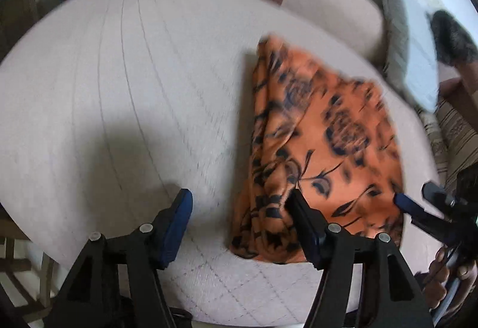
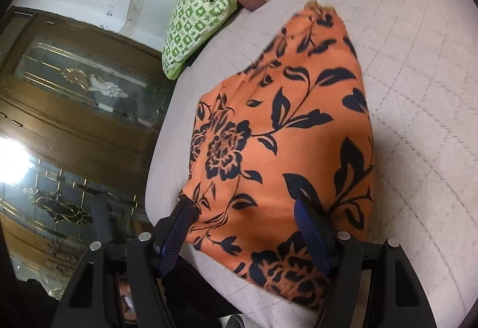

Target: Fold small clothes

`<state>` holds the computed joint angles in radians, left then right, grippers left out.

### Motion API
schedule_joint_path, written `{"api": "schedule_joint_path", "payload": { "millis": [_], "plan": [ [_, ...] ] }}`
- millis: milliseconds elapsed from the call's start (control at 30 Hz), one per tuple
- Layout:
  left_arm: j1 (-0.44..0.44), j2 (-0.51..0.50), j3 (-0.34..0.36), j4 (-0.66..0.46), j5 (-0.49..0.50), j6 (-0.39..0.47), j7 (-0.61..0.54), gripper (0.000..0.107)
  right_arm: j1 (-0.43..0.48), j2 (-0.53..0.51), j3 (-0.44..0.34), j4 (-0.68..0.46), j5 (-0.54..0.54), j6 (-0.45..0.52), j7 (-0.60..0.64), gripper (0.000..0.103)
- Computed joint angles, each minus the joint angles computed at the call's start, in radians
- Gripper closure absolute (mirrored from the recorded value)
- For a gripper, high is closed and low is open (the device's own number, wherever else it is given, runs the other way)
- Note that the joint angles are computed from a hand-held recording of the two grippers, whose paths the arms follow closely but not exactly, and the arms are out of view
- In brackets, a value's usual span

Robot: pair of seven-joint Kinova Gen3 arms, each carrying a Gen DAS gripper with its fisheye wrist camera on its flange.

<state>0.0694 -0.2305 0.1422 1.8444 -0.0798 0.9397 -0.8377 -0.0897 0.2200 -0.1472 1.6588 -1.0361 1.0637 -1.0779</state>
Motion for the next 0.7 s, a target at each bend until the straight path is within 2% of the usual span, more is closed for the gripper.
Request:
{"api": "schedule_joint_path", "payload": {
  "millis": [100, 233, 300, 367, 400, 500, 600, 700],
  "plan": [
    [-0.006, -0.024, 0.039, -0.015, -0.057, 0.014, 0.034, 0.04, 0.004, -0.054, 0.01, 0.031, 0.009, -0.013, 0.024, 0.03],
    [-0.171, -0.052, 0.158, -0.029, -0.007, 0.003, -0.005, 0.039, 0.012, -0.095, 0.04, 0.078, 0.019, -0.012, 0.029, 0.03],
    [-0.217, -0.045, 0.171, -0.05, 0.038, -0.003, -0.047, 0.03, 0.017, -0.11, 0.057, 0.092, 0.032, -0.023, 0.03, 0.029],
    [-0.21, -0.027, 0.111, -0.062, 0.119, -0.051, -0.125, 0.027, 0.022, -0.111, 0.071, 0.091, 0.042, -0.042, 0.018, 0.029],
    [-0.184, -0.017, 0.065, -0.065, 0.16, -0.079, -0.154, 0.022, 0.026, -0.102, 0.076, 0.082, 0.04, -0.044, 0.008, 0.029],
    [-0.093, 0.041, -0.074, -0.073, 0.282, -0.142, -0.214, 0.019, 0.049, -0.061, 0.081, 0.057, 0.013, -0.047, -0.011, 0.029],
    [-0.019, 0.134, -0.2, -0.1, 0.396, -0.134, -0.319, 0.019, 0.072, 0.018, 0.064, 0.002, -0.004, -0.026, -0.046, 0.027],
    [-0.041, 0.225, -0.201, -0.121, 0.438, -0.056, -0.335, 0.019, 0.069, 0.115, 0.036, -0.066, 0.019, 0.0, -0.108, 0.024]
  ]
}}
